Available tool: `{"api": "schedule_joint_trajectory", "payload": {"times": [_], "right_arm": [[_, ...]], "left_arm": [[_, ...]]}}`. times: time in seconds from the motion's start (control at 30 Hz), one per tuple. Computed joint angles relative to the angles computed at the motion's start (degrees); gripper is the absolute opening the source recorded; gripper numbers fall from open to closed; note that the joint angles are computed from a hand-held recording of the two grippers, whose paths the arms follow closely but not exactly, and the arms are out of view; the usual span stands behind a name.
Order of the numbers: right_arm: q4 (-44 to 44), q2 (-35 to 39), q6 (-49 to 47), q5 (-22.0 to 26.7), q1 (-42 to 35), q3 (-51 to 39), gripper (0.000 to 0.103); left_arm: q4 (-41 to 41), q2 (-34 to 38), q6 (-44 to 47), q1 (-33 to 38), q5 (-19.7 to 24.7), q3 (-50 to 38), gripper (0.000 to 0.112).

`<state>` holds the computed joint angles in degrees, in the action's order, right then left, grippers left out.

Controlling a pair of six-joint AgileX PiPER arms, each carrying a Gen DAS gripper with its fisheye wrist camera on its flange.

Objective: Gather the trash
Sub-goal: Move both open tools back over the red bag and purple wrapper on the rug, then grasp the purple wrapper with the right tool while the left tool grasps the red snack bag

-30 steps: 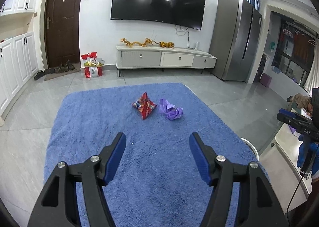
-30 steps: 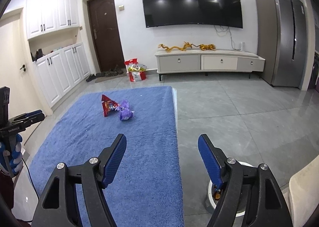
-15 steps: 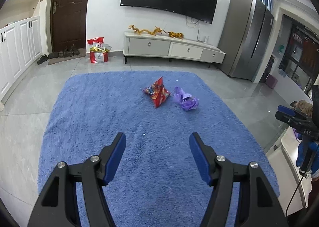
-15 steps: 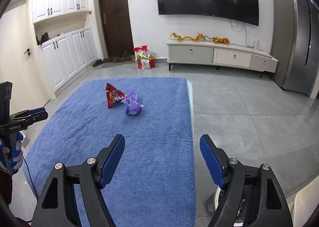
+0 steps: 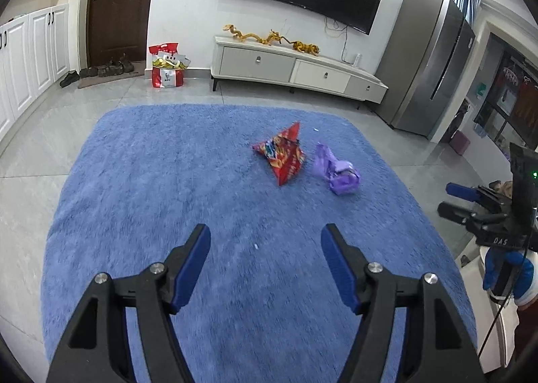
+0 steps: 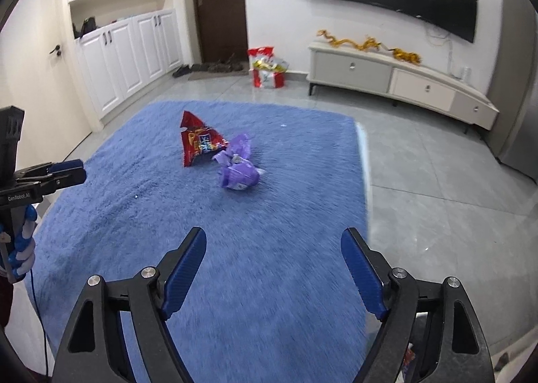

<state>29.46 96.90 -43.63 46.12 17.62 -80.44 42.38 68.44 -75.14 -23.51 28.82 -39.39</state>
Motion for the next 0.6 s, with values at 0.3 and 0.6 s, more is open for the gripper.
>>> {"api": "schedule_joint_trajectory", "payload": {"times": [0.3,0.6], "right_arm": [[-1.67,14.05,5.72,-1.04,7.82,-12.17,0.082],[-3.78,25.8,14.31,-1.46,10.93,-24.79,0.082]], "left_arm": [[-13.92,17.61,17.54,11.37,-11.06,-12.65,0.068],[-22.73,37.53,22.24,14.95,-6.94,-32.24,0.068]]}}
